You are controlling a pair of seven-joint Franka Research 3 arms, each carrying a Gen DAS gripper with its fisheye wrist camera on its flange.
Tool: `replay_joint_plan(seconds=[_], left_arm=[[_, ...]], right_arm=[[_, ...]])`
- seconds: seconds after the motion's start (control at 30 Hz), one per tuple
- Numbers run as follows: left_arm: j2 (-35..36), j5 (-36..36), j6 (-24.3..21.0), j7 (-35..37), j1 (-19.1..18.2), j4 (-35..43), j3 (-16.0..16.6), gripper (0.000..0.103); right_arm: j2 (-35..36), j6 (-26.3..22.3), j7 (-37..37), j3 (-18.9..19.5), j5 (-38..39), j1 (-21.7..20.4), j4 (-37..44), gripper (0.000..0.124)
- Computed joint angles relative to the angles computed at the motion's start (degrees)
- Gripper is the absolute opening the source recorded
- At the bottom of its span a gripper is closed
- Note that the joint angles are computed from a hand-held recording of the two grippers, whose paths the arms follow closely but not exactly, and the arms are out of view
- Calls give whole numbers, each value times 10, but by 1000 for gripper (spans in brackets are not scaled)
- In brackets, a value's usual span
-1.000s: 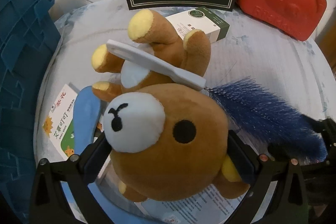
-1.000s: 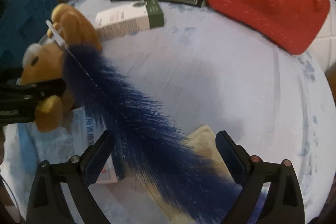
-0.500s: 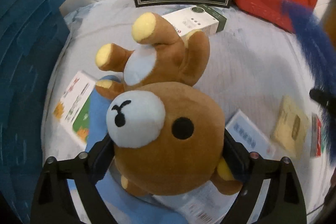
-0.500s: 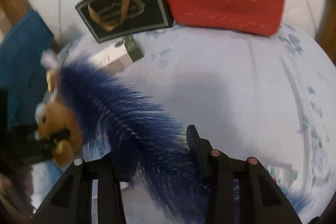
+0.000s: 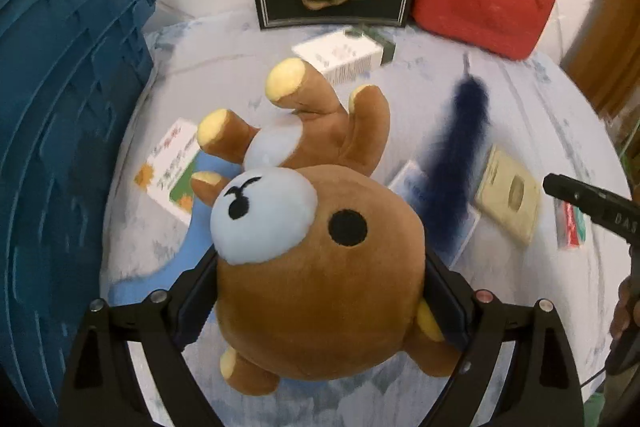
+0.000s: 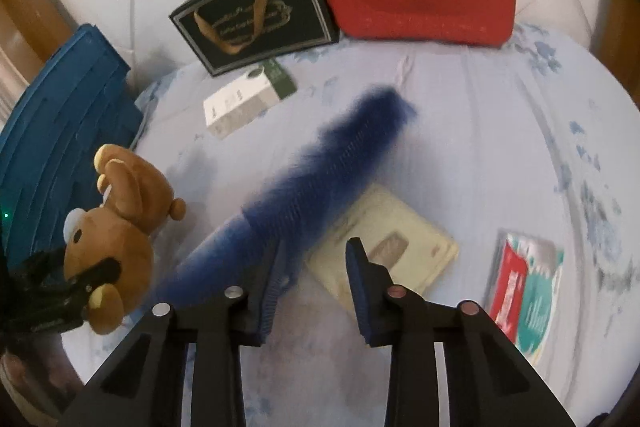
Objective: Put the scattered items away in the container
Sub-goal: 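Lift the teddy bear with the left tool while the right tool lifts the blue brush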
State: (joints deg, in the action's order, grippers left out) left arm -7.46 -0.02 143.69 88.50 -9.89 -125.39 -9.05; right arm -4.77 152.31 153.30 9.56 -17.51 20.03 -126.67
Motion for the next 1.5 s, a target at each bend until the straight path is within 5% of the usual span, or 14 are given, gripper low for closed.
replay_joint_plan(seconds=[0.1,0.23,0.67,0.8,0.97,1.13,1.23,1.5], left_arm=[[-8,10,-10,-14,5,-19,1,93],[-22,7,1,-11,9,-38,8,93],[72,-17,45,39,33,70,14,93],[128,-31,46,57,46,118,3,93],[176,-14,64,50,50,151,-9,94],[201,27,65,28,47,172,-14,103],[198,46,76,21,46,163,-15,98],[126,-8,80,66,55,112,-27,91]], right_arm=[[2,3,-5,2,33,7,-9,35],[13,-2,-3,-2,42,8,0,55],[170,-86,-3,-54,19,48,204,43],[237,-123,16,-84,29,56,278,74],[302,-159,18,-107,30,71,342,80],[345,-223,-18,-131,-31,108,401,51],[335,-217,-34,-130,-36,106,385,40],[207,-52,0,-107,25,78,208,25]])
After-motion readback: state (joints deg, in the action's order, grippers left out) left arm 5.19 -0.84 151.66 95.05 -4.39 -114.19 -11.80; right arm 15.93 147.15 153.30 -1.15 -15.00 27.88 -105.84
